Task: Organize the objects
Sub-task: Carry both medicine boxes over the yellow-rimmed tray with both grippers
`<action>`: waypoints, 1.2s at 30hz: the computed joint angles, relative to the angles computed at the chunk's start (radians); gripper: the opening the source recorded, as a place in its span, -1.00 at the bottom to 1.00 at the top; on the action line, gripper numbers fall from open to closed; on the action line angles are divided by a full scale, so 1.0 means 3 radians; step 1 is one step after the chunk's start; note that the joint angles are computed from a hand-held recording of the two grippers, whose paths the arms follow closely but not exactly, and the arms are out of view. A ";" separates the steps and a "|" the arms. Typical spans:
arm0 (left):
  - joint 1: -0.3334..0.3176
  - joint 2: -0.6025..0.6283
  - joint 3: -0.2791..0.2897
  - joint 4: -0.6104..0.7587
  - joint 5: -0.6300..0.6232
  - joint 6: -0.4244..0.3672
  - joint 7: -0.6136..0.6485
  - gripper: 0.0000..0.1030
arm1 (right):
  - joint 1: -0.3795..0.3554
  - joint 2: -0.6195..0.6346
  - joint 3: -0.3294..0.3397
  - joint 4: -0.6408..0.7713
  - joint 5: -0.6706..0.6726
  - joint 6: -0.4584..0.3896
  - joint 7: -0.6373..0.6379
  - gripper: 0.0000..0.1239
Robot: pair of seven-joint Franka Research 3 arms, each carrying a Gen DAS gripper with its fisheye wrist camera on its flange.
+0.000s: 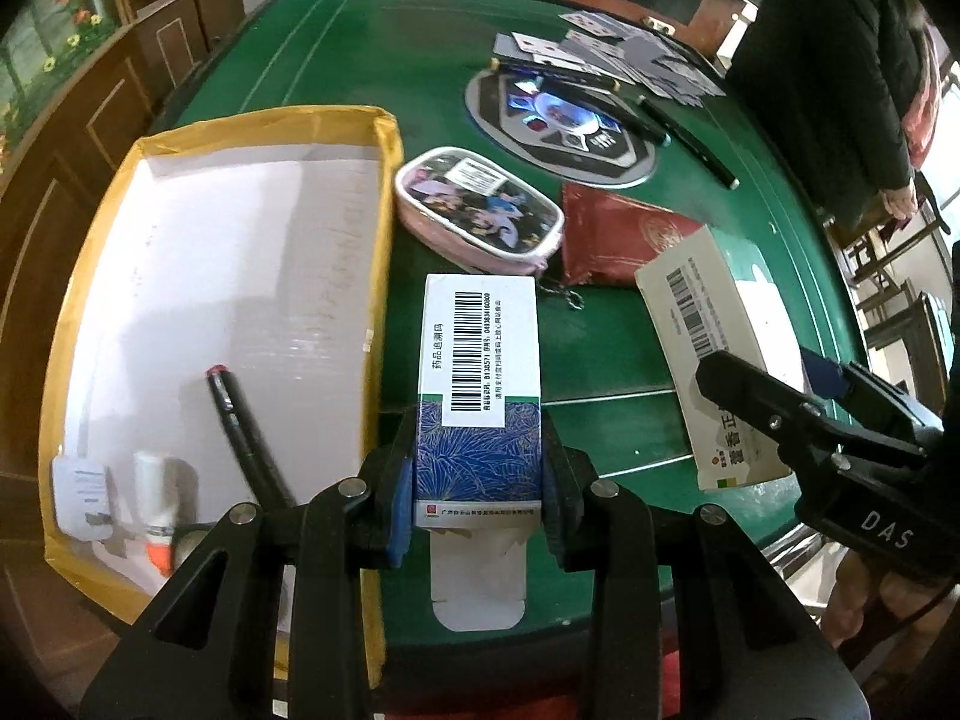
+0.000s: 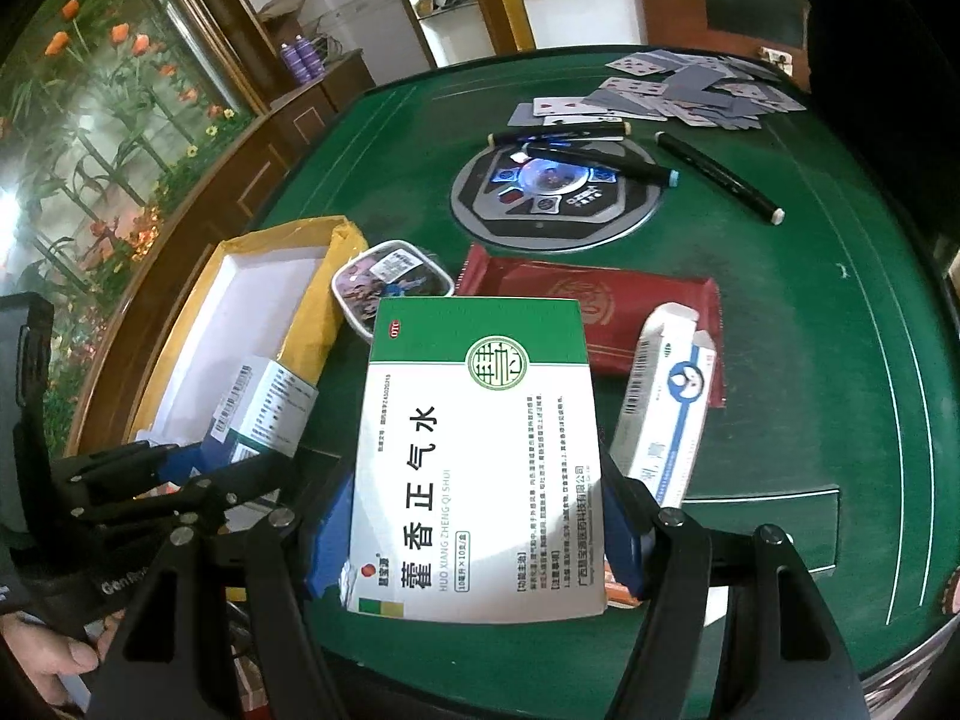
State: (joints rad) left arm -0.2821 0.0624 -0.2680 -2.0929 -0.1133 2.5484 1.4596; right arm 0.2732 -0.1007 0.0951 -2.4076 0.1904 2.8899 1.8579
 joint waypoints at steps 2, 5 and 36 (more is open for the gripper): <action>0.0018 -0.0019 0.0016 -0.0012 -0.0002 0.0013 0.0010 -0.35 | 0.0011 0.0027 0.0011 0.0034 -0.0006 -0.0008 0.0012 0.11; 0.0042 -0.0044 0.0037 -0.0033 0.0016 0.0041 0.0016 -0.35 | 0.0034 0.0077 0.0022 0.0088 -0.0014 -0.0016 0.0021 0.11; 0.0520 -0.0172 0.0373 -0.0163 -0.0070 0.0118 0.0239 -0.35 | 0.0473 0.0793 -0.0021 0.0979 -0.0421 -0.0004 0.0415 0.11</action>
State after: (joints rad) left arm -0.1260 0.0109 -0.1563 -2.1418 -0.1343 2.5837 1.5312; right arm 0.4151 0.1372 0.0887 -2.1139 0.0641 2.8886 1.9826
